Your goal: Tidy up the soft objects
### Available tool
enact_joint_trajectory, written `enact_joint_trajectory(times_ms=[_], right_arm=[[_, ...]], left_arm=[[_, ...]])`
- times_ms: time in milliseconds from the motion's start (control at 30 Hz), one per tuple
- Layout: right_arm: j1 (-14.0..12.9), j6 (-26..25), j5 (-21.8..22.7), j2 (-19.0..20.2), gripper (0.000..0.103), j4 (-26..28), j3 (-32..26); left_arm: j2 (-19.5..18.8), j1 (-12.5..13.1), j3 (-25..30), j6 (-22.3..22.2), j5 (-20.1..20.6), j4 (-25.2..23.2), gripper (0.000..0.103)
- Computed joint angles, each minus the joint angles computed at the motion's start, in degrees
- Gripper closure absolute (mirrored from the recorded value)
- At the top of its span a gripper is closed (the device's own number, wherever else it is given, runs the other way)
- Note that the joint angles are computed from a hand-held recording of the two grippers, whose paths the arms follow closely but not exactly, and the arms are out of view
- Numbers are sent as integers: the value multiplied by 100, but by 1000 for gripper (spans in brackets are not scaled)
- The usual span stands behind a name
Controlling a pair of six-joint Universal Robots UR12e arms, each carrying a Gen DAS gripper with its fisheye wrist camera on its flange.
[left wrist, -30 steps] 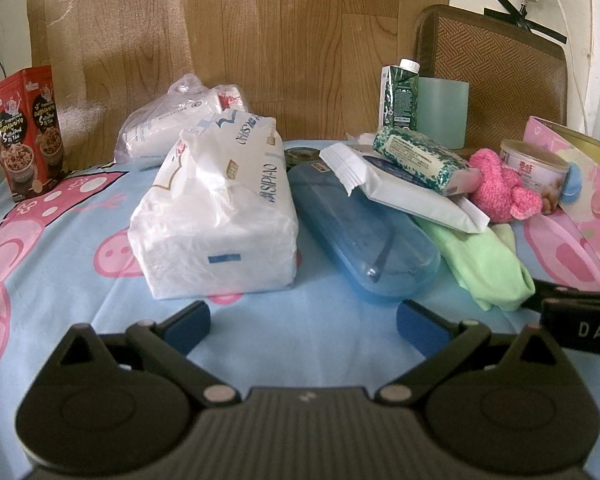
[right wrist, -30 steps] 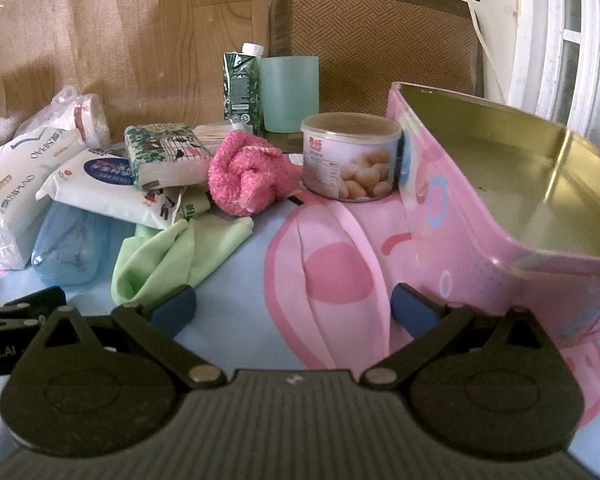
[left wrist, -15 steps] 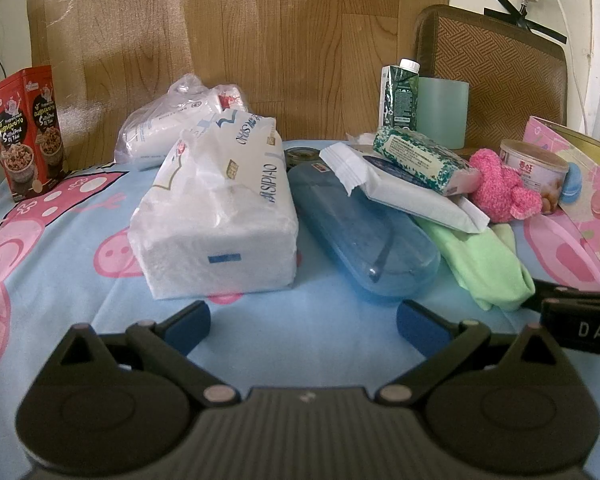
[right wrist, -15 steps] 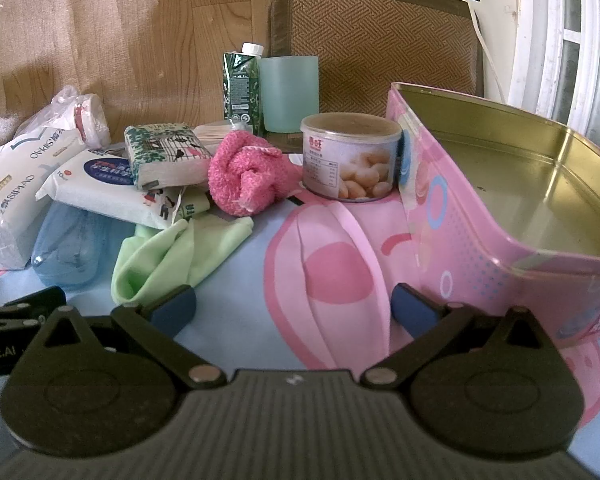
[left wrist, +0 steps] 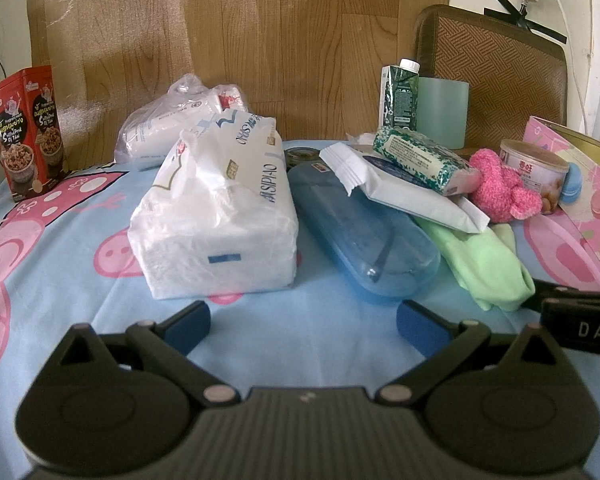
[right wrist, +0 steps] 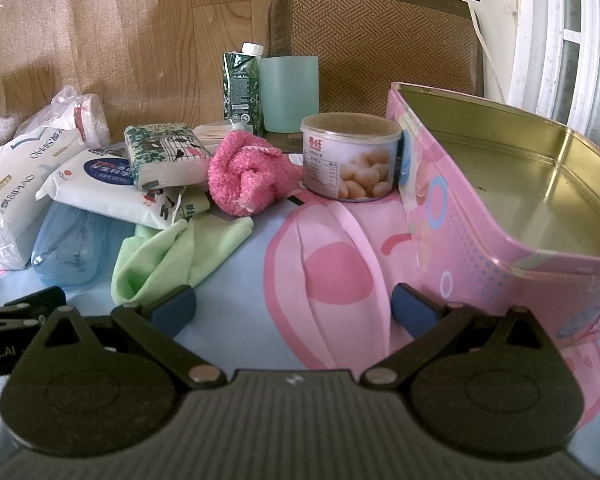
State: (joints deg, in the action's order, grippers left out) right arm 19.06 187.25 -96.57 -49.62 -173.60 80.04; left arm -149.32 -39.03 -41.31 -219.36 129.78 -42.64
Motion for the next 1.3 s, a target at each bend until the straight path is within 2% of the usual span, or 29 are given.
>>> enact_joint_trajectory(times_ms=[167, 233, 300, 433, 533, 667, 967, 1100, 1233, 1300], right_arm=[[1, 10, -1, -1, 0, 8, -2], [-10, 0, 39, -10, 0, 8, 9], [-55, -135, 230, -59, 0, 31, 65], [-224, -400, 881, -213, 0, -137, 344], [-257, -187, 1003, -328, 0, -363, 592], [-279, -150, 1132, -403, 0, -516, 756], [-318, -43, 1292, -413, 0, -606, 796], [-345, 79, 1375, -410, 0, -687, 817], [-374, 206, 1472, -407, 0, -783, 842], [-370, 211, 1464, -407, 0, -792, 847]], left_arm=[[-8, 7, 0, -2, -24, 11, 0], [-56, -4, 112, -139, 37, -135, 0], [-103, -18, 235, -271, 80, -311, 0], [-39, -74, 142, -360, 94, -314, 0], [-20, -125, 129, -505, 154, -412, 0], [-24, -141, 124, -532, 189, -398, 0], [-10, -137, 97, -479, 171, -390, 0], [-137, -92, 419, -468, 84, -664, 0], [-171, -56, 449, -317, -13, -553, 0], [-78, -52, 223, -170, -95, -247, 0]])
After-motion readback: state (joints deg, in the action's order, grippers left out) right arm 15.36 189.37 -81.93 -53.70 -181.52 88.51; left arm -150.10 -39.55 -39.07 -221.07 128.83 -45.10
